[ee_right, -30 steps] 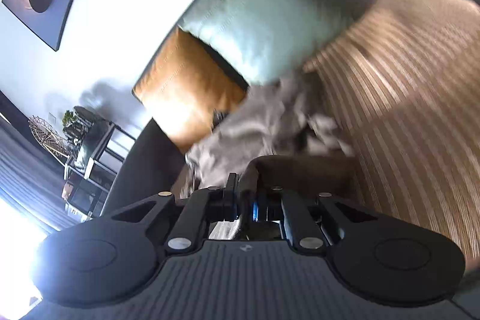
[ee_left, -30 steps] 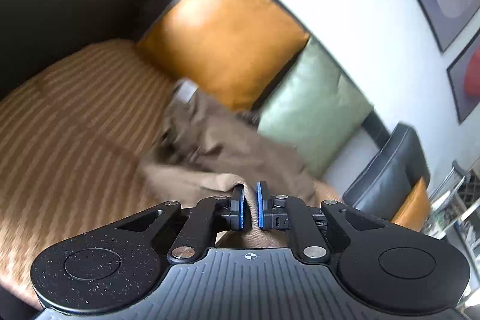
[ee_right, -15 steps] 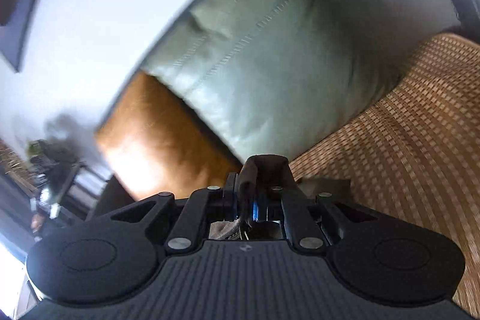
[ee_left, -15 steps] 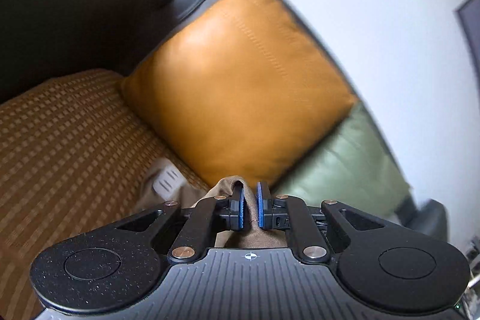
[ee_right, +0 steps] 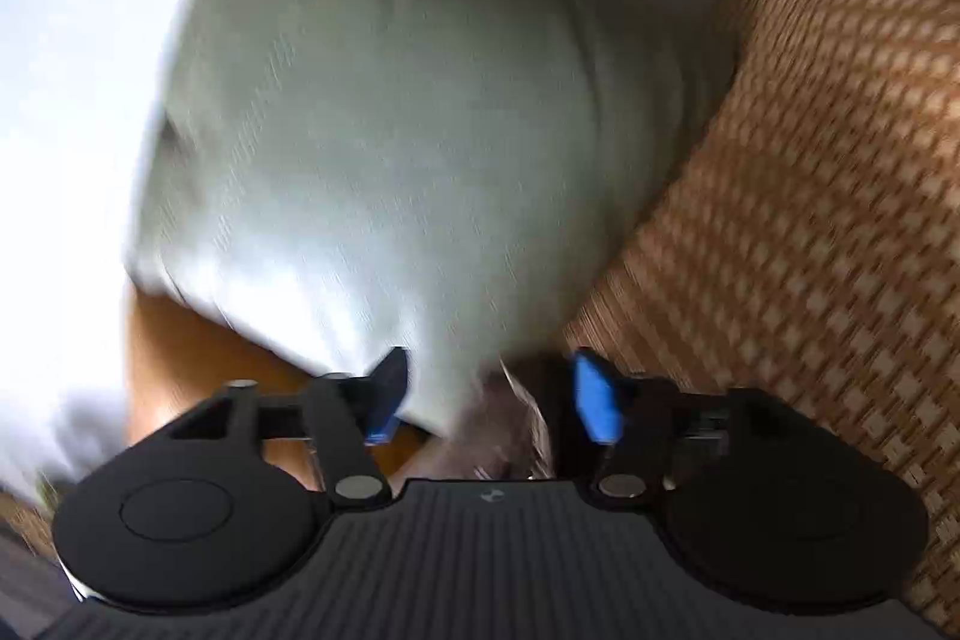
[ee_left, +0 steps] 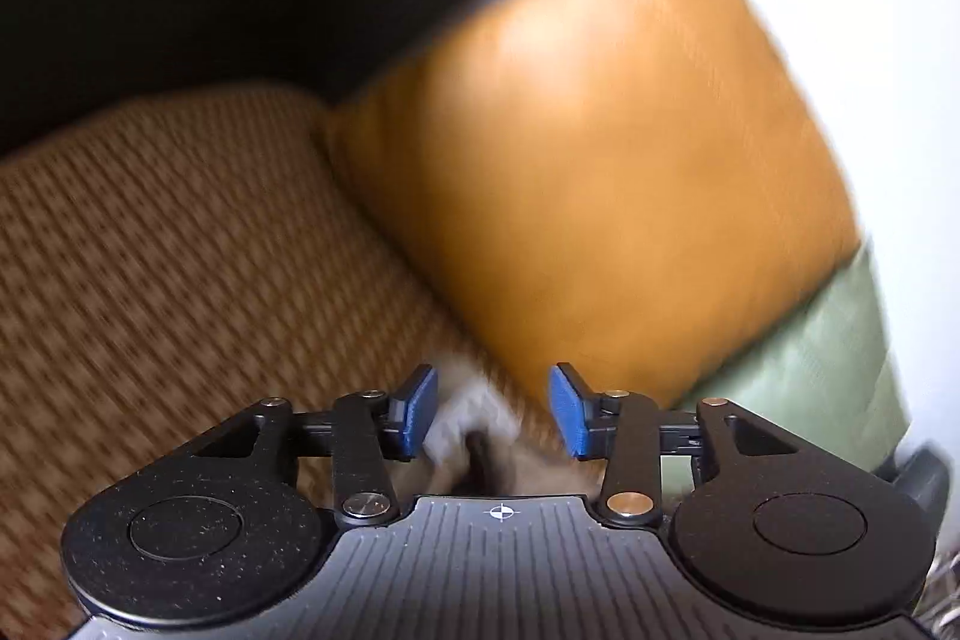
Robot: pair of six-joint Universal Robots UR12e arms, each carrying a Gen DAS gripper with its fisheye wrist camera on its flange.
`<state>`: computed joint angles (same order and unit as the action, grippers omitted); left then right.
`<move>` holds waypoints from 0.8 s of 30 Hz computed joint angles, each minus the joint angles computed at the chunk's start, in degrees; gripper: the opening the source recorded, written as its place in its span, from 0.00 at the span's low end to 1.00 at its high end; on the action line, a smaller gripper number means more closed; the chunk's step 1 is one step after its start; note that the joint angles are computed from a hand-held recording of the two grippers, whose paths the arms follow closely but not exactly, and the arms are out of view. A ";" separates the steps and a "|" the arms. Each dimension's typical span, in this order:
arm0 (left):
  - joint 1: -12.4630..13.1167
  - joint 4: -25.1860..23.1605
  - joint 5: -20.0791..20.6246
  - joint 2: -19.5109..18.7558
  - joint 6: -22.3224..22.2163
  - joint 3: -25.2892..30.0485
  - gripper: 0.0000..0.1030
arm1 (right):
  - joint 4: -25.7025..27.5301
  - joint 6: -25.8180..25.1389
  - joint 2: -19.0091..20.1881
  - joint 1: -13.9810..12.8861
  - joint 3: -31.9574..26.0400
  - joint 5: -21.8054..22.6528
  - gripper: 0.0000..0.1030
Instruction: Fold clothes
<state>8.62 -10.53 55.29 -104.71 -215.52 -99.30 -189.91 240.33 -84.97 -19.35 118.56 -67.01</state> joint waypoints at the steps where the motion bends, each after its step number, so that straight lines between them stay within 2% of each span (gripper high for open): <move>1: 0.43 0.76 0.07 0.60 -0.09 -0.38 0.55 | -1.55 0.54 -0.48 -0.37 0.40 0.21 0.70; 2: 0.83 0.66 -0.35 1.40 2.09 -0.78 0.55 | -1.44 -0.97 -1.39 -1.15 0.73 1.07 0.70; 3: 1.03 -0.66 -0.86 2.34 6.68 -1.10 0.55 | -0.08 -4.89 -2.43 -1.23 0.76 1.92 0.70; 4: 0.85 -2.74 -0.93 3.28 12.68 -1.30 0.55 | 2.54 -10.89 -3.76 -1.70 0.71 3.40 0.70; 8: -2.09 -9.98 0.23 5.62 36.28 -1.69 0.55 | 14.65 -34.88 -6.82 3.24 -1.08 0.18 0.63; 9: -2.74 -11.81 -0.21 5.77 40.75 -1.42 0.55 | 17.82 -40.88 -6.98 4.60 -1.80 -0.05 0.61; 10: -3.31 -13.86 -0.58 5.91 44.79 -1.11 0.55 | 21.18 -46.71 -7.07 5.13 -2.38 1.70 0.57; 12: -4.36 -19.31 -0.91 6.17 52.48 -0.19 0.48 | 25.51 -53.65 -6.73 6.89 -3.38 3.14 0.53; 14: -5.22 -25.80 -0.67 6.14 57.13 1.26 0.46 | 28.30 -58.52 -6.25 8.14 -4.17 3.32 0.53; 15: -5.56 -26.63 -0.14 6.13 58.70 1.29 0.46 | 29.16 -59.87 -6.19 8.41 -4.30 3.15 0.53; 18: -6.96 -27.26 2.35 5.13 61.50 1.96 0.44 | 32.21 -61.94 -5.69 9.06 -5.01 -0.48 0.54; 20: -7.82 -29.29 2.79 3.82 62.53 3.32 0.40 | 35.18 -62.68 -4.79 9.45 -6.06 -2.82 0.50; 23: -9.65 -28.61 7.12 1.44 64.24 5.35 0.35 | 37.66 -63.89 -3.60 9.19 -6.85 -1.52 0.47; 24: -10.26 -27.00 8.95 0.49 63.39 6.02 0.34 | 37.76 -64.09 -3.04 9.27 -7.32 -1.57 0.45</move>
